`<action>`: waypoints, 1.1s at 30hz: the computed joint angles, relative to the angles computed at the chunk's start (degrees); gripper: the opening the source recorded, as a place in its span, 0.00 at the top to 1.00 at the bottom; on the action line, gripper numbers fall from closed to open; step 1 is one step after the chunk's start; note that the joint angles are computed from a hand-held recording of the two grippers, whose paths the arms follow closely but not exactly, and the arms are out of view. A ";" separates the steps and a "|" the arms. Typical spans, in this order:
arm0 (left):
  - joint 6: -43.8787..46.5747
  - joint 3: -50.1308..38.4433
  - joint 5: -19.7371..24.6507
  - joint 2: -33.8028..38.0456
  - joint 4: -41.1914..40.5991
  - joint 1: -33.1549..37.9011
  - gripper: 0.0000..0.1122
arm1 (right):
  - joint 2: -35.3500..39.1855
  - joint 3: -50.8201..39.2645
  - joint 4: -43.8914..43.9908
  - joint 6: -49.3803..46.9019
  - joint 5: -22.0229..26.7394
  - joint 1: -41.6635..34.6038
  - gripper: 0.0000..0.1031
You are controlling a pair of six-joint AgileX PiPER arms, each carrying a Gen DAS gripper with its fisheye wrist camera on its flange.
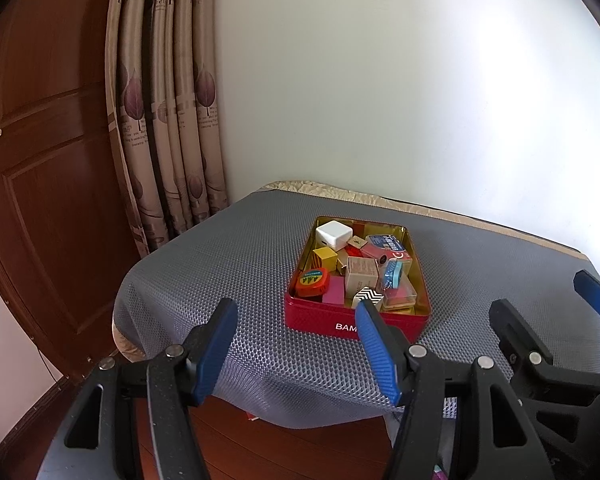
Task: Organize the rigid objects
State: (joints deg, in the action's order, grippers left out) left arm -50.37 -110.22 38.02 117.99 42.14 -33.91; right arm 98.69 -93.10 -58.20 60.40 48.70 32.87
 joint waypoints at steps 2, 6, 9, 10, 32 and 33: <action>0.22 -0.04 -0.01 0.02 -0.13 0.02 0.44 | 0.05 -0.08 -0.05 -0.05 -0.05 -0.13 0.00; 0.28 -0.24 0.15 0.08 -0.26 -0.02 0.44 | 0.00 -0.12 0.32 -0.40 -0.14 -0.25 0.00; 0.60 -0.13 0.22 -0.04 -0.69 0.06 0.44 | -0.03 0.02 -0.12 -0.01 -0.08 -0.13 0.00; 0.48 -0.06 0.23 -0.08 -0.53 0.06 0.44 | -0.01 0.02 -0.03 -0.09 -0.24 -0.22 0.00; 3.24 -1.21 1.07 0.51 -2.91 0.55 0.44 | -0.13 0.11 0.55 -0.49 0.28 -0.09 0.00; 3.25 -1.16 1.06 0.49 -2.95 0.53 0.44 | -0.07 0.06 0.43 -0.35 0.33 0.05 0.00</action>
